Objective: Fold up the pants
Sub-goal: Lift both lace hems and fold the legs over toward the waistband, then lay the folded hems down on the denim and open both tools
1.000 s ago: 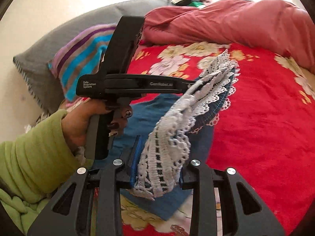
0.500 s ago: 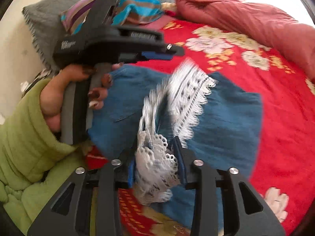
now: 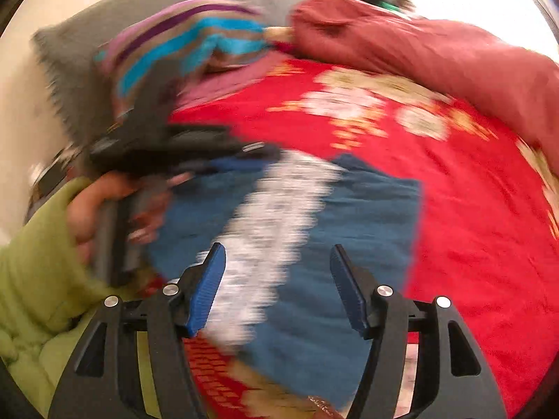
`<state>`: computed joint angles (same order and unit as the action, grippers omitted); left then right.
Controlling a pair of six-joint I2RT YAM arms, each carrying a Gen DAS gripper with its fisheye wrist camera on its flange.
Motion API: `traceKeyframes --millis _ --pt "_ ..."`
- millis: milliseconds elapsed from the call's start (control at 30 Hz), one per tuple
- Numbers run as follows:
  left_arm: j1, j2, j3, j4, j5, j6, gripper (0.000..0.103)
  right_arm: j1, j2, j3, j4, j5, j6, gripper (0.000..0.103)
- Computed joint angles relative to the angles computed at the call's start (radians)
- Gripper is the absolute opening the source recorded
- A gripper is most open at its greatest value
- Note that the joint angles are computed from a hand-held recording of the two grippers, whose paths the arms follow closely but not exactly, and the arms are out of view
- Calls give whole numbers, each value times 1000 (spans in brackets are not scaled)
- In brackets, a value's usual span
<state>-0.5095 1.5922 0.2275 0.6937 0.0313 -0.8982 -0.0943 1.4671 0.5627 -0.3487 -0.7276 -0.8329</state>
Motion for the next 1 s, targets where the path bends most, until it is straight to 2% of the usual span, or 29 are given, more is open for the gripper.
traceKeyframes --millis 100,233,267,300,367,400,533,633,667,767,867,933,1000 --pt "-22 56 58 -68 -29 -15 59 -12 131 82 91 47 92 61" --pt "-44 93 135 -154 -71 3 60 17 272 167 182 86 174 61" --pt "-45 102 151 -168 -73 7 52 13 299 184 190 86 171 61" --pt "-48 117 177 -182 -70 9 29 24 323 203 201 91 181 61" --pt "-47 131 214 -214 -60 22 13 43 355 221 238 106 211 61" --pt "-55 122 238 -245 -67 38 12 49 368 232 244 110 219 61" --pt "-92 53 297 -330 -139 136 12 63 368 253 268 104 237 61" --pt "-82 77 316 -378 -181 152 14 89 380 254 309 118 229 61" --pt "-59 102 304 -361 -153 140 15 97 389 256 314 127 222 61" --pt "-26 143 280 -319 -115 116 27 139 435 264 338 200 200 61" --pt "-13 149 246 -266 -99 117 30 166 489 273 365 263 199 61" --pt "-21 130 235 -272 -115 112 33 164 498 274 371 262 206 61" --pt "-29 95 212 -271 -125 104 40 158 489 272 365 259 208 61"
